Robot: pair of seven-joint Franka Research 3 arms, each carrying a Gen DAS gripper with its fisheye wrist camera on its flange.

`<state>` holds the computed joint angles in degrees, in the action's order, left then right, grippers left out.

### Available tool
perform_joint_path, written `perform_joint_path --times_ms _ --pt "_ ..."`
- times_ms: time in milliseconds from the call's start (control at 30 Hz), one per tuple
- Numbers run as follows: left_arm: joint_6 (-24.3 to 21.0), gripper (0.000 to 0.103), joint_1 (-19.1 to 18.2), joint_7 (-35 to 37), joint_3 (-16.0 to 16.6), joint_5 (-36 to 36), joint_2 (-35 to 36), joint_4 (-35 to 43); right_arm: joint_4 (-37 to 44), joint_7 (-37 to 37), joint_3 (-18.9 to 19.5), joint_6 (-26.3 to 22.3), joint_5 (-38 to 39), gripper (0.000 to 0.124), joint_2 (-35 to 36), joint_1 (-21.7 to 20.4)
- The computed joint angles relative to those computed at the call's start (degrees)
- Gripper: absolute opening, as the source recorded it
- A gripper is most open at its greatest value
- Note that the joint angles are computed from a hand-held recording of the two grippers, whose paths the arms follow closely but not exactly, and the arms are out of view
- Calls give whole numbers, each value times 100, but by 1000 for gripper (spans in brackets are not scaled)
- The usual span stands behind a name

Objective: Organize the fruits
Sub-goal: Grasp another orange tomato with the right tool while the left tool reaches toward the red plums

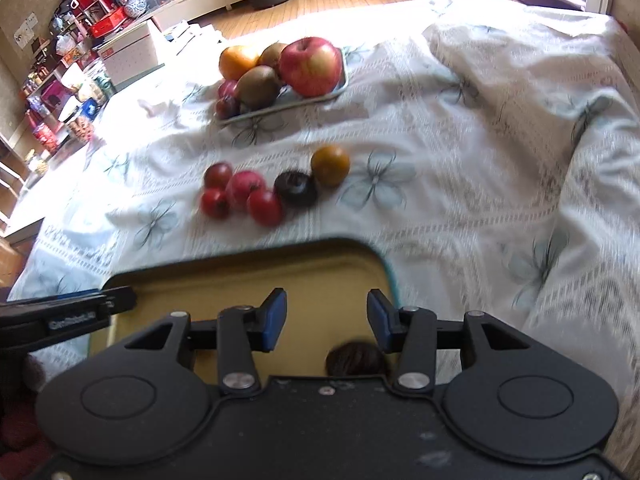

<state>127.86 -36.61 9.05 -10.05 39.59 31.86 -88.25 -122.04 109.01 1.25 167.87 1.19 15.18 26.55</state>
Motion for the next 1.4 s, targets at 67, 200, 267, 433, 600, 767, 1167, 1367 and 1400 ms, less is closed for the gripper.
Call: perform_joint_path --times_ms 67,200,267,433,600,767,1167,1367,1400 --pt "-155 47 -10 103 50 40 123 214 262 282 -263 -96 -345 47 167 185" --pt "-156 47 120 355 68 -119 353 519 848 115 -87 -437 -82 47 521 -62" --pt "-163 47 168 483 92 -224 496 698 1104 178 -165 -546 -117 47 686 -17" --pt "-185 47 178 633 214 -319 781 1039 1639 438 -353 -698 -345 48 1054 122" --pt "-100 47 210 773 279 -431 976 1259 2185 462 -400 -751 -356 48 1458 141" --pt "-16 47 207 881 324 -493 1093 1375 2884 406 -359 -986 -221 49 1940 115" --pt "239 47 192 990 397 -491 1178 1443 3942 732 -603 -1509 -382 49 2783 352" --pt "497 47 229 1076 382 -558 1265 1533 3849 740 -645 -1349 -559 39 2824 413" --pt "565 47 247 1105 368 -594 1288 1552 3804 700 -623 -1314 -559 40 2797 397"
